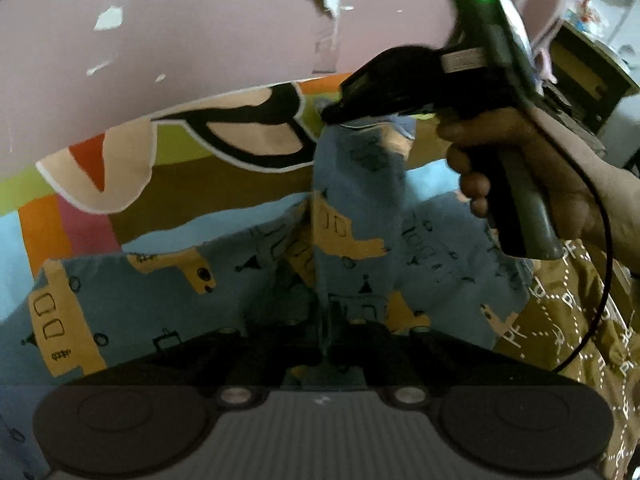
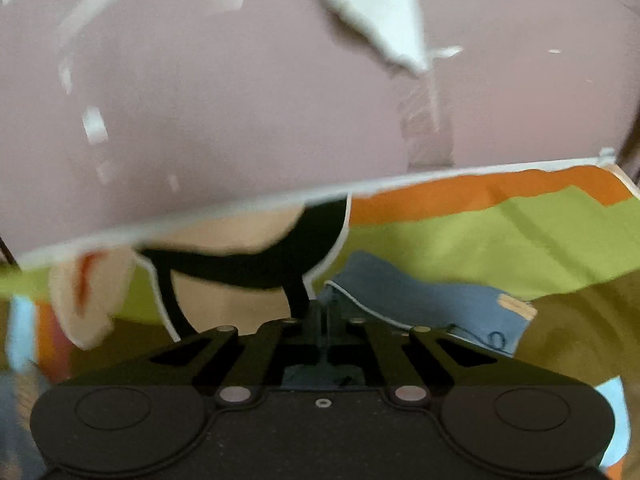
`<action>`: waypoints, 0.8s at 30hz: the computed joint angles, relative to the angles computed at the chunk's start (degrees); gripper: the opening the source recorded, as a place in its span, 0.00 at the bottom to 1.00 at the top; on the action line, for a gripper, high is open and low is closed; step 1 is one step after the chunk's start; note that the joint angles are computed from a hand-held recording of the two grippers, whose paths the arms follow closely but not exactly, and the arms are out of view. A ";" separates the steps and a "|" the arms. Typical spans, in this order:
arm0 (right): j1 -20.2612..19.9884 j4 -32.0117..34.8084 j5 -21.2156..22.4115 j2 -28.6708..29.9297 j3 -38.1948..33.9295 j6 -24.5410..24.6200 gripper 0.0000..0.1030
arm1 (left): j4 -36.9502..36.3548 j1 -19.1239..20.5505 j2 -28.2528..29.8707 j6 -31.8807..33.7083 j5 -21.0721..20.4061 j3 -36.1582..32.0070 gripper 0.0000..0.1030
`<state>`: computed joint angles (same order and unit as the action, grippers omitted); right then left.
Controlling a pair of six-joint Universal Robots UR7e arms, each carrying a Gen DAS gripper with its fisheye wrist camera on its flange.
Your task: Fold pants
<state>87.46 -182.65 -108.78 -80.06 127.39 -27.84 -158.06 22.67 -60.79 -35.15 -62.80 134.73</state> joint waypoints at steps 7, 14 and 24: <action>-9.84 -0.63 16.83 -21.63 11.67 1.98 0.00 | -0.66 -3.74 -0.66 6.08 -1.78 0.45 0.01; -27.53 8.81 26.71 -45.67 22.75 3.11 0.01 | -1.47 -8.02 1.72 16.28 -6.41 1.22 0.01; -40.81 17.84 35.91 -49.67 25.00 1.37 0.23 | 0.49 -6.39 4.00 19.86 -9.20 0.14 0.01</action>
<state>46.65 -164.82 -72.87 -129.73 152.39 -26.47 -157.57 16.27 -56.79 -15.29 -72.00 134.87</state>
